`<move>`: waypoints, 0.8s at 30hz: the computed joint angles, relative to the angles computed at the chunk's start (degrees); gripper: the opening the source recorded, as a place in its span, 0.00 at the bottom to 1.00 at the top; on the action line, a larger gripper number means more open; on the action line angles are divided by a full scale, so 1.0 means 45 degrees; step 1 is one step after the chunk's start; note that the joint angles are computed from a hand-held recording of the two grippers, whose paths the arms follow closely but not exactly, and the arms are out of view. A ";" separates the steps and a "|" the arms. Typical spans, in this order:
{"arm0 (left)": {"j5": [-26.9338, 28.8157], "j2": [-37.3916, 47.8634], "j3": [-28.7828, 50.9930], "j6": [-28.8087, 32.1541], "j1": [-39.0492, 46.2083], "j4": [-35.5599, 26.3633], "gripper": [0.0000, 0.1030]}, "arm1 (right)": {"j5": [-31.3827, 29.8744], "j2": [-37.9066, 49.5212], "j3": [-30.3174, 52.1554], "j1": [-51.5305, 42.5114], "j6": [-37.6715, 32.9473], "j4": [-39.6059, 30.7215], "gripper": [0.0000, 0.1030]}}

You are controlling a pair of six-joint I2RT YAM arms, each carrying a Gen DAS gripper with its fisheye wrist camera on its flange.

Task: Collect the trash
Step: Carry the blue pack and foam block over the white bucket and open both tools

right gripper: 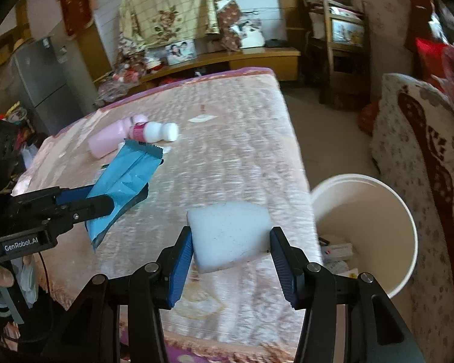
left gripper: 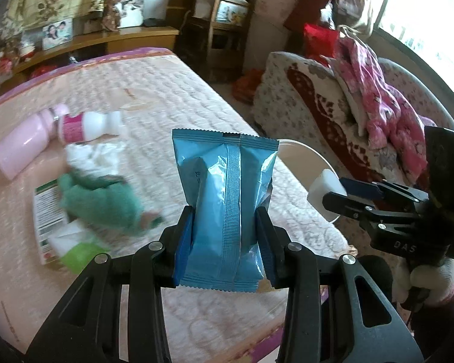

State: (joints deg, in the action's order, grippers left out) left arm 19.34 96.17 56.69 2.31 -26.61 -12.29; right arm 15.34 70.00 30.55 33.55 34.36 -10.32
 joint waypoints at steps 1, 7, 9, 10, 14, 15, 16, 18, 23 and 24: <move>-0.0104 0.0179 0.0161 -0.0115 -0.0278 0.0035 0.37 | -0.0039 -0.0130 -0.0118 -0.0135 -0.0030 -0.0013 0.48; -0.0436 0.1234 0.1004 -0.0602 -0.1356 0.0237 0.37 | -0.0349 -0.1253 -0.0998 -0.1364 -0.0441 -0.0379 0.48; -0.0465 0.1562 0.1317 -0.0808 -0.1617 0.0218 0.37 | -0.0450 -0.1484 -0.1245 -0.1801 -0.0642 -0.0470 0.48; -0.0434 0.1788 0.1544 -0.0934 -0.1769 0.0178 0.37 | -0.0549 -0.1548 -0.1333 -0.2061 -0.0763 -0.0479 0.48; -0.0586 0.2385 0.2140 -0.1175 -0.2295 0.0170 0.37 | -0.0910 -0.2093 -0.1841 -0.3055 -0.1209 -0.0579 0.48; -0.0591 0.2500 0.2254 -0.1225 -0.2384 0.0157 0.37 | -0.0977 -0.2185 -0.1928 -0.3235 -0.1282 -0.0593 0.48; -0.0600 0.2696 0.2459 -0.1315 -0.2529 0.0118 0.37 | -0.1088 -0.2279 -0.2062 -0.3509 -0.1394 -0.0564 0.48; -0.0675 0.2940 0.2732 -0.1418 -0.2704 0.0063 0.37 | -0.1305 -0.2485 -0.2284 -0.3984 -0.1603 -0.0539 0.48; -0.0832 0.3634 0.3477 -0.1705 -0.3126 -0.0054 0.37 | -0.1746 -0.2422 -0.2662 -0.4980 -0.2032 -0.0177 0.48; -0.0868 0.3748 0.3594 -0.1746 -0.3192 -0.0076 0.37 | -0.1779 -0.2420 -0.2739 -0.5088 -0.2062 -0.0123 0.48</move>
